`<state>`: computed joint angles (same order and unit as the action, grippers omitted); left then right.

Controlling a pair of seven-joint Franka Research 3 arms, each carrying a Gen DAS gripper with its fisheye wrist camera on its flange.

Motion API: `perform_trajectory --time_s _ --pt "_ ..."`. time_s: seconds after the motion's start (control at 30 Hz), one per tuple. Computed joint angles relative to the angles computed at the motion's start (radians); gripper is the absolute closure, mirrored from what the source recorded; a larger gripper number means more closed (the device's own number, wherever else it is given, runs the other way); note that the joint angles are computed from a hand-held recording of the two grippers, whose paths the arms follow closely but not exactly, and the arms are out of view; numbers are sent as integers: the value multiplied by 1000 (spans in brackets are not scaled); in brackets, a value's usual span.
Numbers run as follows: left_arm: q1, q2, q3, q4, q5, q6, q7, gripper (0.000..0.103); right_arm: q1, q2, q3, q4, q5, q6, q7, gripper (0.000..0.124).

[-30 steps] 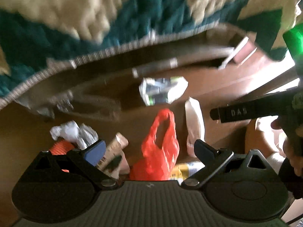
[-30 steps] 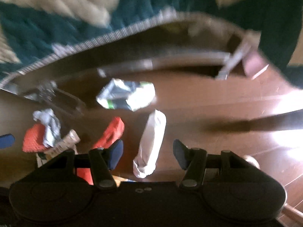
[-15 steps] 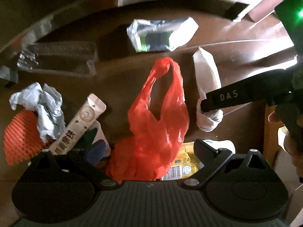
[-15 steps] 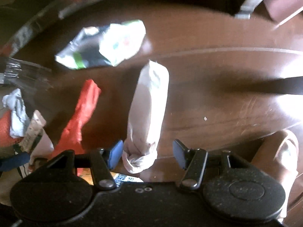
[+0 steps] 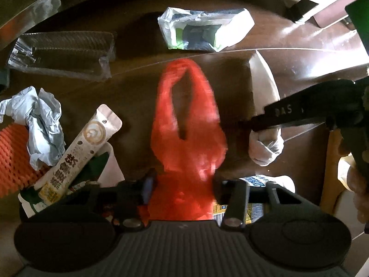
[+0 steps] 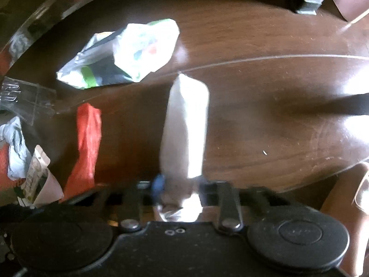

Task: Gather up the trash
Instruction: 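Grasp the red plastic bag with the left tool while the right tool grasps the white tissue roll, then carry the red bag and white tissue roll over the teal bin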

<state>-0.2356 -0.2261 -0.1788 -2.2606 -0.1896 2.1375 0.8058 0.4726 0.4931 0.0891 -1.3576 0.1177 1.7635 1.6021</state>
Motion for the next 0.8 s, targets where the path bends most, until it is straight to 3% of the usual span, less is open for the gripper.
perform_trajectory --time_s 0.07,0.2,0.5,0.8 --pt "-1 -6 7 -1 -21 1 6 78 4 -4 -2 6 -6 8 6 116" --pt "5 -23 10 23 -11 -30 4 88 12 -15 1 34 -19 -16 5 120" --pt "18 -94 5 101 41 -100 -73 92 11 -76 4 143 -27 -103 -34 120" --pt "17 -102 -33 352 173 -264 -191 92 -34 -193 11 235 41 -186 -110 120"
